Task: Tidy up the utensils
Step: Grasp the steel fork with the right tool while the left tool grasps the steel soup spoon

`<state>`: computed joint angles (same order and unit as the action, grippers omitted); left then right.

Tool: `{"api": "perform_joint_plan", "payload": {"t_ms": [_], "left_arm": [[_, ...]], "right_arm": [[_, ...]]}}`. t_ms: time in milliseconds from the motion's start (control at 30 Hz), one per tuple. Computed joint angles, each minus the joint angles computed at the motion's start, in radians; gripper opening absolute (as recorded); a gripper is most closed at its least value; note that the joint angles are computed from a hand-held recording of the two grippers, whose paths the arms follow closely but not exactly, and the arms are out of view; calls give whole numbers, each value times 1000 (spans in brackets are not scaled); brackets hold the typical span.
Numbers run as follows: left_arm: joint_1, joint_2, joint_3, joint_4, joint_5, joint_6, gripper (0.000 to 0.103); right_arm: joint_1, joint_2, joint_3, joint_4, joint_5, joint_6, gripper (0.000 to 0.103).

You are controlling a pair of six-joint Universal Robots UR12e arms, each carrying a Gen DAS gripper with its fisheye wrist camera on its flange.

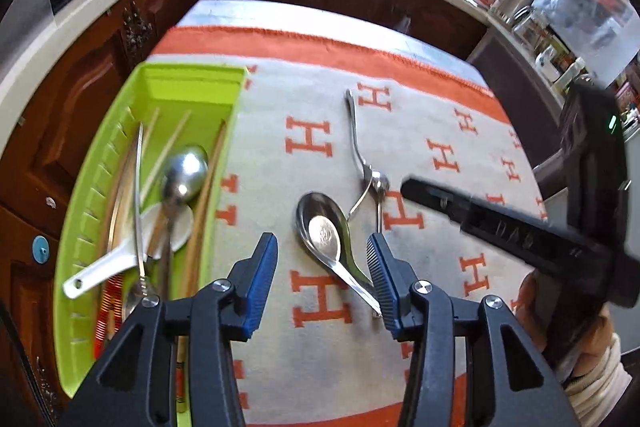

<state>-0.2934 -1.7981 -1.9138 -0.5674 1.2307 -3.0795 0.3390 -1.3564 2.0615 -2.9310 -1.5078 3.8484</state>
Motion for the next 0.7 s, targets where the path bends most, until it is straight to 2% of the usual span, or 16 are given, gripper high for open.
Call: {"api": "perform_joint_plan", "payload": {"t_ms": [100,167,233,433,533,700], "left_arm": [[-14,-23,12,-25,20,-25,46],[-20,-33,13,-27,32,-34,56],[-27,-42,13,-21,51,-46,60],[-39,-51,8,19,96,-45,62],[-48,-57,12,31,121,-33,62],[-69,-67,16,53,178,-14,63]], "right_arm": [[-10,18,-29,22,11,-23,12],[-14,36,-56,55,15,-47,12],[-15,56,-85,100,5,-72,12],[-12,104,-140,205,-18,-147,11],[-8,101,-136,205,-43,-156,4],[-30,72,-84,152,9,-137,3]]}}
